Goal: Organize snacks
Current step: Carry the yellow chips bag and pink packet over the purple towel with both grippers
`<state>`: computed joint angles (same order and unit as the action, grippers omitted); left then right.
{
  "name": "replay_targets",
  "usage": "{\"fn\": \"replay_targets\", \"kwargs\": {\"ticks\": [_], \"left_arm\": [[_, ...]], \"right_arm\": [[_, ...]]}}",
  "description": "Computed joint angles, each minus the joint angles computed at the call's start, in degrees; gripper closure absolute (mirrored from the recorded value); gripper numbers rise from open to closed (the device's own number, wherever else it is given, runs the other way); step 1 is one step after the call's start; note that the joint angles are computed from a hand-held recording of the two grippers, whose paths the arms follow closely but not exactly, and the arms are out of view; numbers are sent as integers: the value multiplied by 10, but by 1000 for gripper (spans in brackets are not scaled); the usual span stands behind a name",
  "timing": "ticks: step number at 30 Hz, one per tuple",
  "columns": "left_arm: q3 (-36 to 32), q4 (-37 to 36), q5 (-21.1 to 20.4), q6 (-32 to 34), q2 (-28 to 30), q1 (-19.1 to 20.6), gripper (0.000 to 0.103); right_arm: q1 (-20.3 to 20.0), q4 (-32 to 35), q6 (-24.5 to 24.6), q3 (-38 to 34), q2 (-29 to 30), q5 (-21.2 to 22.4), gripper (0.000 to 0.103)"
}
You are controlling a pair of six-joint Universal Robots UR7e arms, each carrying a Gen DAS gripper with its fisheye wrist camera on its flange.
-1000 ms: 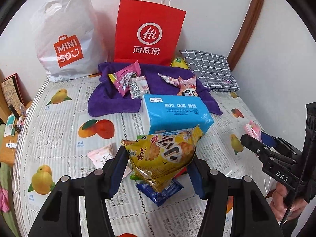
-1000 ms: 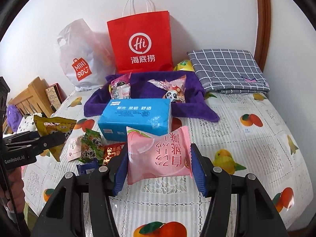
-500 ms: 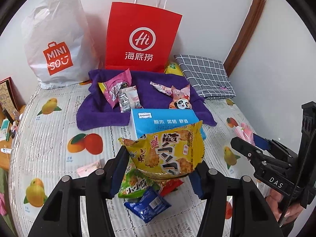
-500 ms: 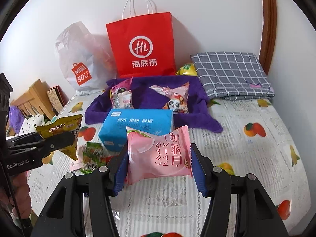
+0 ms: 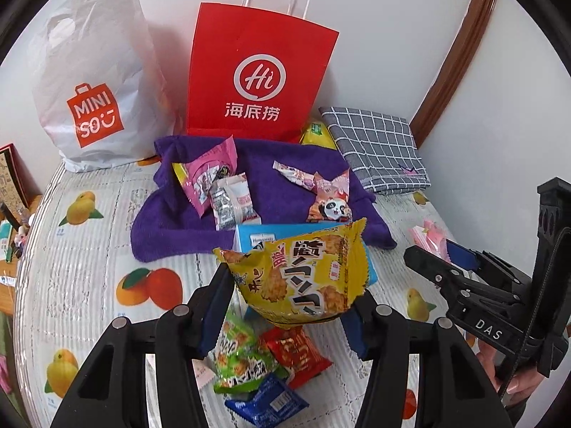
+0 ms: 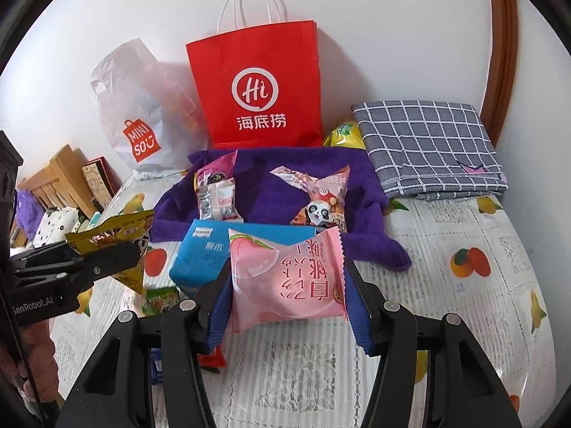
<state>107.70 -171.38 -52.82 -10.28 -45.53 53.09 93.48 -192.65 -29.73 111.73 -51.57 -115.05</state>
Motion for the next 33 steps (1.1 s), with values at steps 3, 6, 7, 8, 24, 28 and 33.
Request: {"fn": "replay_targets", "kwargs": {"ticks": [3,6,7,8,24,28,33], "left_arm": [[-14,5,2,7,5,3,50],[-29,11,4,15,12,5,50],[-36,14,4,17,15,6,50],[-41,17,3,19,17,7,50],[-132,61,-17,47,54,43,50],[-160,79,-14,52,63,50,50],[-192,100,-13,53,75,61,50]], "right_arm": [[2,12,-4,-19,9,-1,47],[4,24,-10,-39,19,-3,47],[5,30,-9,-46,23,-6,47],[6,36,-8,-56,28,-9,47],[2,100,-6,-168,80,-11,47],[1,105,-8,-195,95,-8,47],[3,117,-18,-232,115,-9,47]]}}
